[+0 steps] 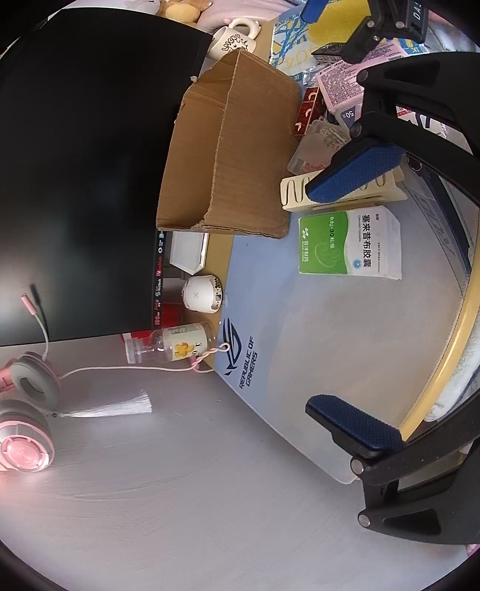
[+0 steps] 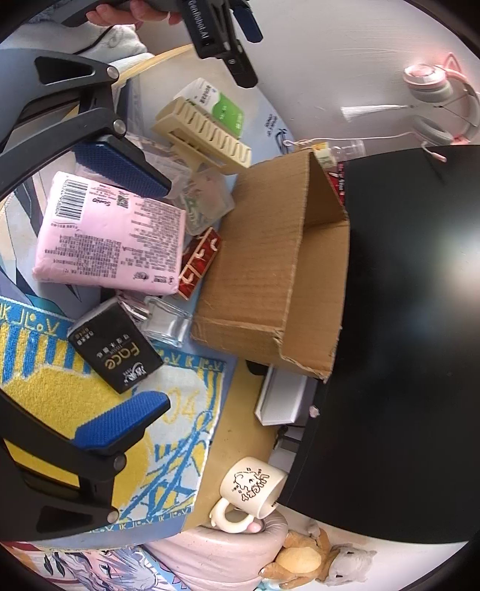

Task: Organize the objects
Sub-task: 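Grasp the green medicine box with the left tool while the right tool grasps the pink tissue pack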

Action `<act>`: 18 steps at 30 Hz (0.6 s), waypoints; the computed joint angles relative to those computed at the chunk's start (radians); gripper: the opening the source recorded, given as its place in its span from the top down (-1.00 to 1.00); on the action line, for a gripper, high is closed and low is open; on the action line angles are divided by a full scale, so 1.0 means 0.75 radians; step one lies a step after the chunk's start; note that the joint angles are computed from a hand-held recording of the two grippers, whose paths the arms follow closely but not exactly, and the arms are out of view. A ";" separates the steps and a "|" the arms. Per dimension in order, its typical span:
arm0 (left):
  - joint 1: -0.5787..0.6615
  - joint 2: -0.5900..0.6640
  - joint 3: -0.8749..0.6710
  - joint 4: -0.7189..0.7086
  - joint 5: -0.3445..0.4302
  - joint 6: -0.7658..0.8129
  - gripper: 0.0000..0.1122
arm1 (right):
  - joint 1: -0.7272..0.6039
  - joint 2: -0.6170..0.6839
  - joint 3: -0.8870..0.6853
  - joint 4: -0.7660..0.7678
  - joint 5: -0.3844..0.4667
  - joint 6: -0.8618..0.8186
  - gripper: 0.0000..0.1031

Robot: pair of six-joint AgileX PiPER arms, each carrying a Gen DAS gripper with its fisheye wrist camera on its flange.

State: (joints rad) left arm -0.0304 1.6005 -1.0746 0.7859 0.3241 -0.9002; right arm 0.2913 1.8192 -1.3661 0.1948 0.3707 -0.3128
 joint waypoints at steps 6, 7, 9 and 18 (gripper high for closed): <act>0.043 0.056 -0.065 -0.413 0.030 0.381 -0.83 | 0.028 0.048 -0.047 -0.089 0.080 0.043 -1.00; 0.052 0.068 -0.079 -0.493 0.040 0.454 -0.83 | 0.034 0.051 -0.050 -0.116 0.084 0.064 -1.00; 0.074 0.090 -0.106 -0.656 0.063 0.598 -0.83 | 0.045 0.061 -0.057 -0.155 0.096 0.089 -1.00; 0.130 0.159 -0.186 -0.999 0.166 0.890 -0.83 | 0.076 0.092 -0.072 -0.203 0.126 0.102 -1.00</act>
